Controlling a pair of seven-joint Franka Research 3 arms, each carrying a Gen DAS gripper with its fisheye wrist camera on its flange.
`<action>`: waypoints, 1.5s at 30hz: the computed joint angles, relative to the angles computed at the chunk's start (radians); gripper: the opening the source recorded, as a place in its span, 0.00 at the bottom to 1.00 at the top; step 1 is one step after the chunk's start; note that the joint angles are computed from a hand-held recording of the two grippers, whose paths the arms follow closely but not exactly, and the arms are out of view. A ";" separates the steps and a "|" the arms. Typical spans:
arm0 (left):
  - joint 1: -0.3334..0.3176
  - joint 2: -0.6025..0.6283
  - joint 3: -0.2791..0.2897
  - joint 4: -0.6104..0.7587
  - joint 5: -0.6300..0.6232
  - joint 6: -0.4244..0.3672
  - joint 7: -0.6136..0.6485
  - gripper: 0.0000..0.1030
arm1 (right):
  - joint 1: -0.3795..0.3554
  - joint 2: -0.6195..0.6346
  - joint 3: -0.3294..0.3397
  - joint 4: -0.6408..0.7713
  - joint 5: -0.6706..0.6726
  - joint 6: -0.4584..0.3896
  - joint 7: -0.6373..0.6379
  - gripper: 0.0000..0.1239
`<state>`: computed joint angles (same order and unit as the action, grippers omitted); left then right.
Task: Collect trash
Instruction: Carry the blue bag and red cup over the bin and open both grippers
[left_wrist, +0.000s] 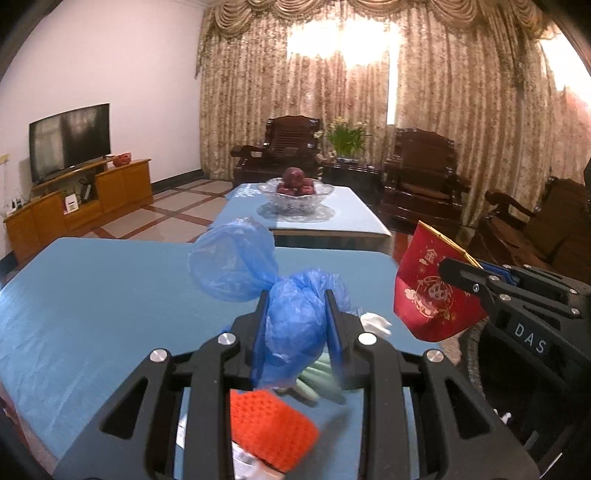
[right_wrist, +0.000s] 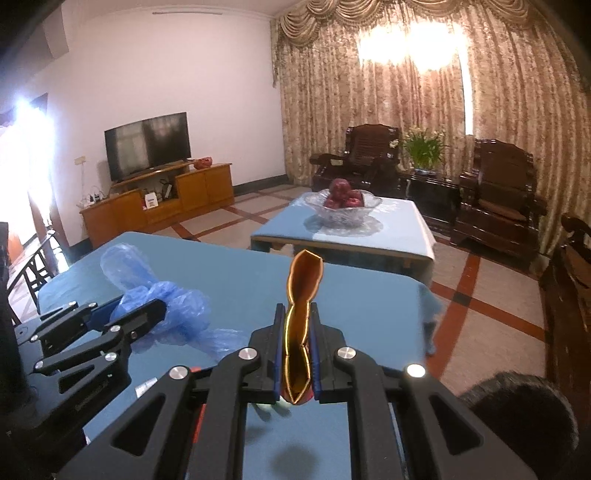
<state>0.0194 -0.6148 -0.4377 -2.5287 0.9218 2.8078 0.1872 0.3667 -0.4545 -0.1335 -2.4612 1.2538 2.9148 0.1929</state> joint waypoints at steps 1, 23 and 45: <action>-0.005 0.008 -0.011 0.007 -0.001 0.000 -0.006 0.26 | -0.011 -0.011 -0.001 -0.012 -0.012 0.000 0.004 0.09; -0.162 0.418 -0.130 0.302 0.307 -0.021 -0.232 0.26 | -0.165 -0.127 -0.176 -0.151 -0.282 0.053 0.129 0.09; -0.468 0.817 0.044 0.618 0.446 -0.009 -0.210 0.26 | -0.201 -0.012 -0.332 -0.111 -0.382 0.135 0.154 0.13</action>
<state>-0.4491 0.2022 -0.3935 -1.9102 1.3679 2.7992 -0.0228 0.1653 -0.4665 -0.4658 -2.5719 0.8722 3.0500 0.3465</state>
